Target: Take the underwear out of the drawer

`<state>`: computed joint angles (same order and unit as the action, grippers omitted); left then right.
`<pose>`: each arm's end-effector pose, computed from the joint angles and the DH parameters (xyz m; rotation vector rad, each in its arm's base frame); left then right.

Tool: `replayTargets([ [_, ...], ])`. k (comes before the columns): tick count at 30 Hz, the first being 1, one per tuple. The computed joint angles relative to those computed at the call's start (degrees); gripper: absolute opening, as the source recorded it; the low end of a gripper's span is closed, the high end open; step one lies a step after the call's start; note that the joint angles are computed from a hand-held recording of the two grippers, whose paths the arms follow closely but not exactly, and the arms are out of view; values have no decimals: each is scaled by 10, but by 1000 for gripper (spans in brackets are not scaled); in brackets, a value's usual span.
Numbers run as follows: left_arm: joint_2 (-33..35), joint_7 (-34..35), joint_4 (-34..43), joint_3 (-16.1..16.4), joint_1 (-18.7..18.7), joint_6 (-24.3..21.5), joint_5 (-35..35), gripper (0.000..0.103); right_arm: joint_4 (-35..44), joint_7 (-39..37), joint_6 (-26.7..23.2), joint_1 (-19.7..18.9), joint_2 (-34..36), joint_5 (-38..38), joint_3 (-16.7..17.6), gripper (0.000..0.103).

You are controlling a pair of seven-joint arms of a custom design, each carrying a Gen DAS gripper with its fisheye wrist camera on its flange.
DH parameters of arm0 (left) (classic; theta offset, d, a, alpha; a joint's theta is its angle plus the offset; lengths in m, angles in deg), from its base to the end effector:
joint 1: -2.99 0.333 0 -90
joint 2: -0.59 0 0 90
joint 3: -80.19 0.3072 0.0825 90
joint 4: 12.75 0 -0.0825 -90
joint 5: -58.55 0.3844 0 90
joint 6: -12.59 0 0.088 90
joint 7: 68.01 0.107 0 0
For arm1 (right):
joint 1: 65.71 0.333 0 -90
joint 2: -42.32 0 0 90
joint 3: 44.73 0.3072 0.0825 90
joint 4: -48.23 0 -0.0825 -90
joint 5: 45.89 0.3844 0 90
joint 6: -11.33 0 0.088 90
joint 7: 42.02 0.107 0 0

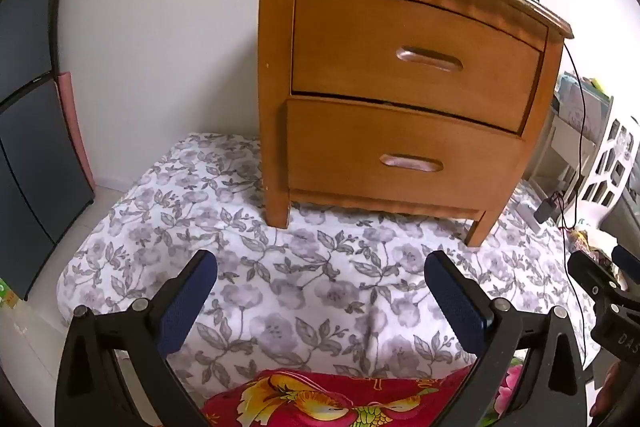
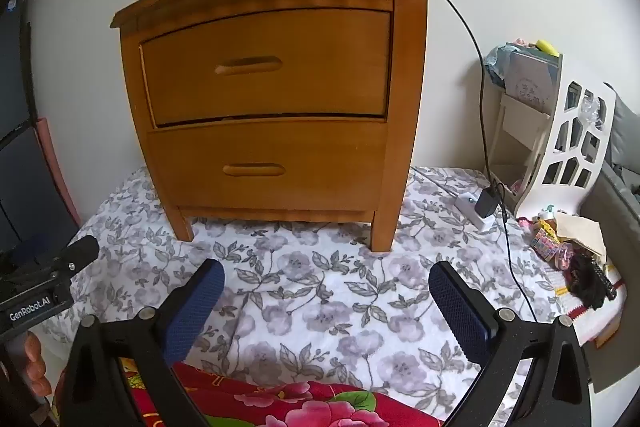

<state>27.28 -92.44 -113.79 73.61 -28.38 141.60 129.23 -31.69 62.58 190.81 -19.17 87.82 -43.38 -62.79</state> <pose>0.5469 -0.3844 0.3106 -2.0141 1.1545 -0.6145 0.6442 0.4323 0.3620 -1.8593 1.2234 -0.6263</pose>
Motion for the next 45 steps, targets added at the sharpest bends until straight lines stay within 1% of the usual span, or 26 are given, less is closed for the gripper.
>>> replayTargets([
  [1,4,6,5,0,-1,-3,0,103,7,0,-5,-1,4,0,0,103],
  [2,6,13,8,13,-10,5,-3,103,18,0,-13,-4,9,0,3,103],
  [3,-7,-19,-9,7,-1,8,15,103,16,2,2,-7,11,-1,6,103],
  [5,-17,-31,-21,6,6,24,26,103,15,-6,11,-11,10,2,13,103],
  [6,-22,-57,-29,7,0,22,46,103,-2,-9,20,-7,3,4,12,103],
  [8,-24,-67,-34,2,1,22,60,103,-4,-13,11,0,2,11,5,103],
  [9,-22,-72,-32,0,0,16,62,103,-9,-13,12,5,0,12,1,103],
  [10,-14,-57,-19,-3,1,4,53,103,-15,-10,13,14,-3,13,-6,103],
  [12,-15,-55,-18,-3,-2,-7,56,103,-16,-5,3,22,-4,13,-17,103],
  [13,-12,-51,-14,-4,-3,-12,55,103,-7,-7,-5,13,-1,13,-6,103],
  [17,-8,-51,-7,-2,-10,-33,66,103,-9,-5,-6,6,-5,4,3,103],
  [22,-7,-61,-8,-2,-14,-51,78,103,-14,6,-5,9,-7,0,-4,103],
  [25,-7,-70,-12,-3,-19,-65,86,103,-14,6,-7,6,-9,-3,0,103],
  [31,-10,-80,-18,-7,-19,-76,92,103,-15,12,-7,10,-7,-9,-4,103],
  [36,-7,-74,-14,-10,-23,-99,86,103,-15,17,-13,9,-7,-12,-3,103],
  [40,-10,-76,-17,-12,-19,-91,80,103,-15,21,-15,7,-8,-18,-1,103],
  [45,-7,-65,-11,-12,-20,-98,71,103,-14,24,-19,6,-7,-22,0,103],
])
